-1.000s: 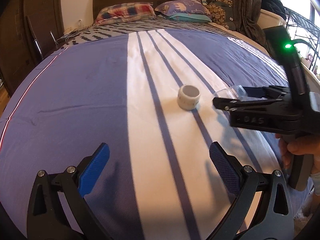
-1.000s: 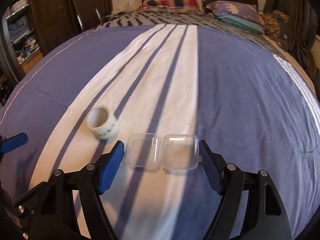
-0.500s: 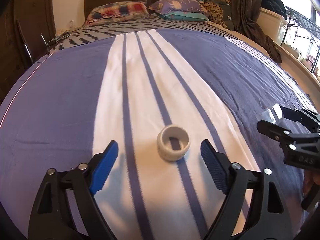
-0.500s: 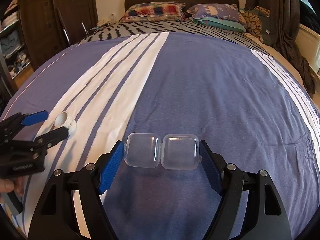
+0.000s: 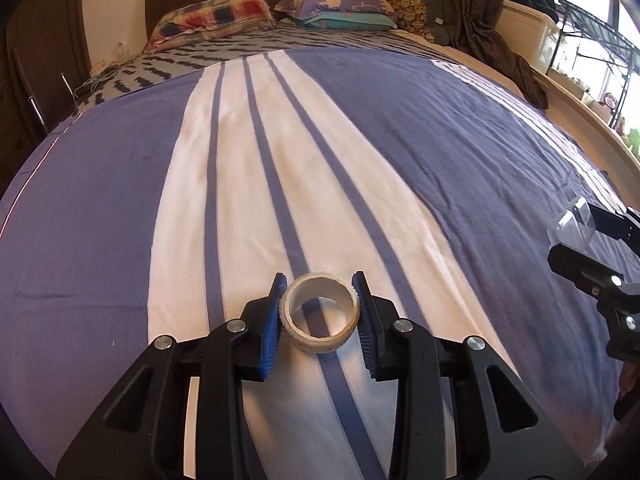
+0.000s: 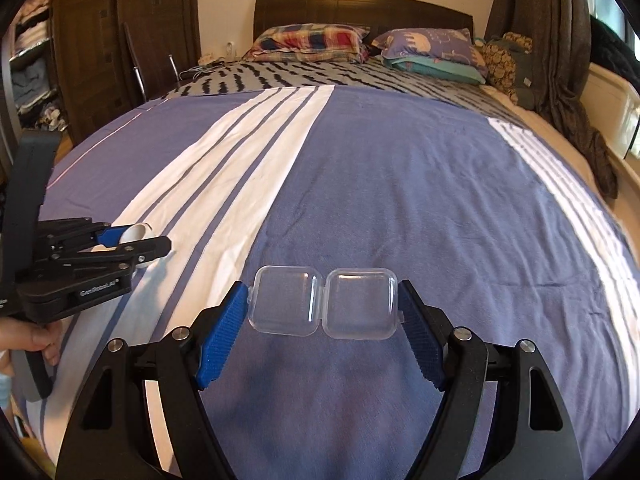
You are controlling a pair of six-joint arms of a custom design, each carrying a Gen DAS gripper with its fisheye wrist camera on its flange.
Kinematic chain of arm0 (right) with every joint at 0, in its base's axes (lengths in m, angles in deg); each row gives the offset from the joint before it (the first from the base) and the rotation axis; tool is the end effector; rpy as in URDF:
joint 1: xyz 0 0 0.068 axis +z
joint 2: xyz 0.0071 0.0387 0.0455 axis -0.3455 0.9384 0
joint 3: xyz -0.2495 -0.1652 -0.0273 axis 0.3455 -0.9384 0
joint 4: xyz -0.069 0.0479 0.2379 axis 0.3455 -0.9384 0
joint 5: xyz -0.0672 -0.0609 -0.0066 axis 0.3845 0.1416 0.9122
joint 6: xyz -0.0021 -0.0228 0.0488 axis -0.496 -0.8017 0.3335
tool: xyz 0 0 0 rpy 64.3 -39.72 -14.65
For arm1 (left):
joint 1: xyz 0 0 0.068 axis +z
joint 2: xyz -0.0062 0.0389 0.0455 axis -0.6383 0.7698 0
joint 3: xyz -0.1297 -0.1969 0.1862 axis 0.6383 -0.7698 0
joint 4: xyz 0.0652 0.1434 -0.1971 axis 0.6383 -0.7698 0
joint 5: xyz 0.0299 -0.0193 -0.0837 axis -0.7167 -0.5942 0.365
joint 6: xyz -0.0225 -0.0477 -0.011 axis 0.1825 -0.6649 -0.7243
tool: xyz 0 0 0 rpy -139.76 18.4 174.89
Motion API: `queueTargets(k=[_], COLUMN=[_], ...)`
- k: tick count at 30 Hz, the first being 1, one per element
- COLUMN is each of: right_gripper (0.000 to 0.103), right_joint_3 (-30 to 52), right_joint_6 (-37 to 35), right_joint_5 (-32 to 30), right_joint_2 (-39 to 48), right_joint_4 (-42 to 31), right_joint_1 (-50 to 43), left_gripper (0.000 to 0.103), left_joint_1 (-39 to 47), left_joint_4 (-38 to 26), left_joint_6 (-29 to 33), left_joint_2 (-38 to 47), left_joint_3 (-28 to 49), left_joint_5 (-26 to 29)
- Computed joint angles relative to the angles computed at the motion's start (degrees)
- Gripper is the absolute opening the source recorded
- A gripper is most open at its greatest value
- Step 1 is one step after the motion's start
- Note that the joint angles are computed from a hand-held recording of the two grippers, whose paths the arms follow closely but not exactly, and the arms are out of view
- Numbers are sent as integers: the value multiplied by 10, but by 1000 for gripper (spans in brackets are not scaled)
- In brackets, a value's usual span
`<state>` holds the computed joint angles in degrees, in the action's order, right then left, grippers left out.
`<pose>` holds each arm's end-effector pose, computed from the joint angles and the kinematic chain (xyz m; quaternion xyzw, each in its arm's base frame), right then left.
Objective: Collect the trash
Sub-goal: 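Carry the clear box and tape roll down over the black bin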
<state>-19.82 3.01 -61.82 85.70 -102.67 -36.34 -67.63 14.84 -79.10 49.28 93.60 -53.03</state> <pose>0.2712 -0.0621 0.3007 -0.1817 0.9067 0.0762 0.3730 0.2864 -0.1423 0.2781 0.0265 0.9395 -0.0241 0.3406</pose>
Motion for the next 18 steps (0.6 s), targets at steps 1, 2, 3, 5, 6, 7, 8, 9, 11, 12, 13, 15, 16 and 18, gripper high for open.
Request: queueTargets(k=[1,2,3,5,6,7,8,9,11,12,13,15,16,18], right_gripper=[76,76,76,76,76,76,76,76,76,76,76,76,76,76], right_joint_3=[-6,-11,-14,-16,-16,-18,-20,-21,-17,-16,-17,-13,-10,4], right_joint_6=[-7,-13,-17,-31,-40,-47,-58,-72,-103,-120,-130,-176,-197,-269], right_joint_5=[-1,-3,-7,-21,-29,-35,-41,-50,-75,-85,-92,-119,-130,-165], right_joint_2=[-15,-27,-36,-53,-63,-72,-85,-98,-121,-132,-140,-161,-167,-174], right_joint_4=[-4,-9,-14,-34,-48,-57,-67,-82,-118,-135,-144,-185,-204,-269], right_joint_1=[-9,-19,-28,-53,-67,-78,-92,-108,-143,-161,-173,-220,-239,-300], left_gripper=[31,31,31,31,31,31,31,31,32,31,32,32,32,31], left_joint_1=[-13,-27,-35,-58,-72,-88,-106,-123,-148,-170,-184,-224,-241,-284], left_joint_4=[-6,-13,-18,-32,-41,-51,-64,-75,-91,-105,-113,-137,-148,-175], left_joint_6=[-6,-14,-20,-36,-47,-59,-71,-82,-100,-117,-129,-163,-177,-213], left_joint_2=[-13,-26,-33,-56,-68,-79,-91,-101,-115,-126,-131,-143,-146,-152], left_joint_3=[-6,-12,-14,-21,-24,-26,-27,-28,-29,-30,-31,-29,-27,-22], left_joint_5=[-8,-16,-20,-30,-39,-50,-61,-70,-83,-94,-100,-119,-129,-153])
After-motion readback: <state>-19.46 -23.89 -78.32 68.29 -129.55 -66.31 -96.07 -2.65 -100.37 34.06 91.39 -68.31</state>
